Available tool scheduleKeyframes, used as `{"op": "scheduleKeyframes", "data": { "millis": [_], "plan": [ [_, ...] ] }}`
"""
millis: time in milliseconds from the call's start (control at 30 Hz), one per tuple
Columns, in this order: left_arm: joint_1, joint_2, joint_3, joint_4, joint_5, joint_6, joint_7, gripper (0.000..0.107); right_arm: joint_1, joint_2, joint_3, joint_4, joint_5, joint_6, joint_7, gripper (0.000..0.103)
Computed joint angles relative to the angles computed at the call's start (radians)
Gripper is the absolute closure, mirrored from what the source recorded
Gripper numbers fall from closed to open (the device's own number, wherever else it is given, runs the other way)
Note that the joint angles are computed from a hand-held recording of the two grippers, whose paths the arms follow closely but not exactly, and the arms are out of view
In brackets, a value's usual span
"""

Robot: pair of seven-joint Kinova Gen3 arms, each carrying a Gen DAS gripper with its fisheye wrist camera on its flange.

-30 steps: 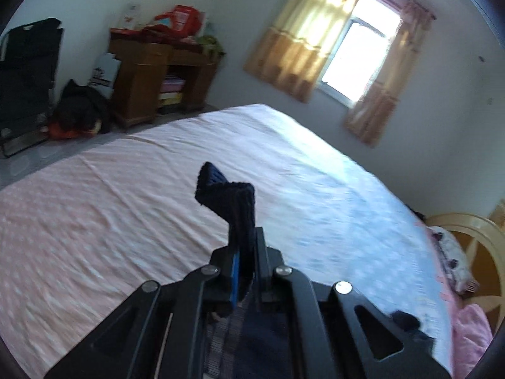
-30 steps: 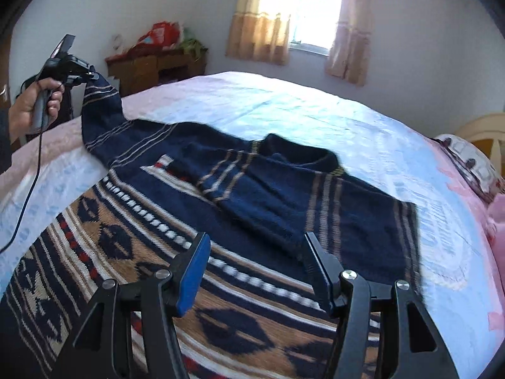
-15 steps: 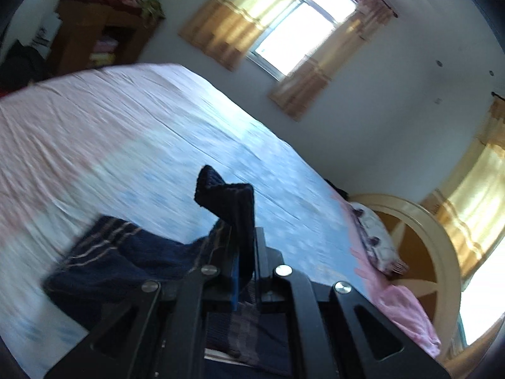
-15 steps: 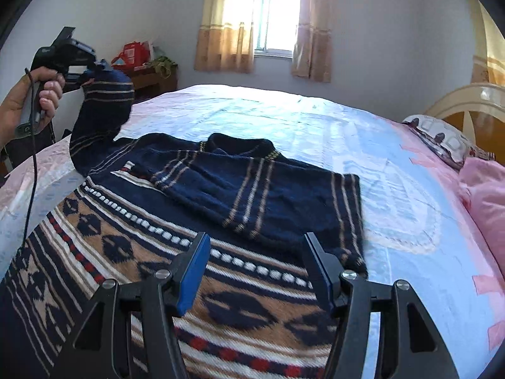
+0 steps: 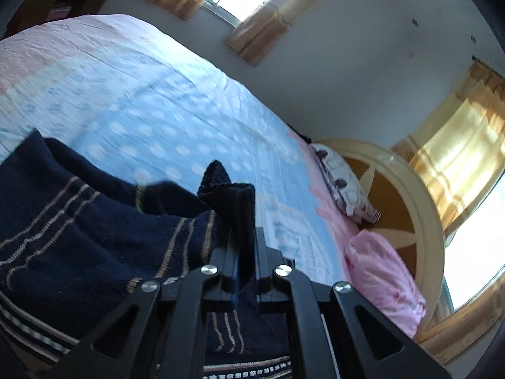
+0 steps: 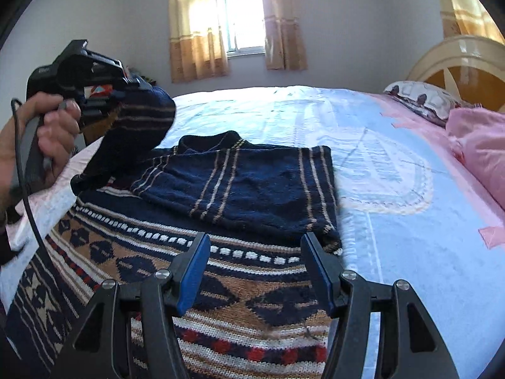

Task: Fold small clothes
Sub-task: 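Fold the held sleeve across the chest with the left gripper and release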

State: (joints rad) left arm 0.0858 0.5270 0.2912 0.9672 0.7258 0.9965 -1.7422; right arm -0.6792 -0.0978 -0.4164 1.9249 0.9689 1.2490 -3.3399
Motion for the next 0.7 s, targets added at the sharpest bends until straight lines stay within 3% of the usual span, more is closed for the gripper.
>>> {"op": "scheduleKeyframes", "data": {
  "millis": [133,200,367,467,533,600,700],
  "plan": [
    [0.09,-0.025,-0.036,0.053,-0.104,-0.062,0.003,0.1,0.006,0.001,0.007,0.009,-0.011,-0.014,-0.017,0.042],
    [0.107,-0.025,-0.033,0.059,-0.142,-0.05,-0.01,0.1,0.006,0.007,0.008,0.008,-0.015,-0.014,-0.016,0.042],
    [0.143,-0.08,-0.04,0.122,-0.187,-0.084,-0.113,0.088,0.007,0.008,0.019,0.014,-0.026,-0.037,-0.01,0.042],
    [0.121,-0.121,-0.028,0.165,-0.175,-0.102,-0.219,0.067,0.021,-0.007,0.029,0.029,-0.042,-0.076,-0.011,0.042],
    [0.068,-0.182,0.016,0.244,-0.179,-0.171,-0.3,0.04,0.033,-0.013,0.031,0.035,-0.051,-0.092,-0.009,0.042],
    [0.016,-0.24,0.042,0.331,-0.169,-0.252,-0.381,0.03,0.043,-0.016,0.027,0.038,-0.054,-0.101,-0.011,0.042],
    [0.033,-0.309,-0.035,0.438,-0.233,-0.364,-0.438,0.019,0.05,-0.022,0.018,0.042,-0.051,-0.106,-0.016,0.042]
  ]
}}
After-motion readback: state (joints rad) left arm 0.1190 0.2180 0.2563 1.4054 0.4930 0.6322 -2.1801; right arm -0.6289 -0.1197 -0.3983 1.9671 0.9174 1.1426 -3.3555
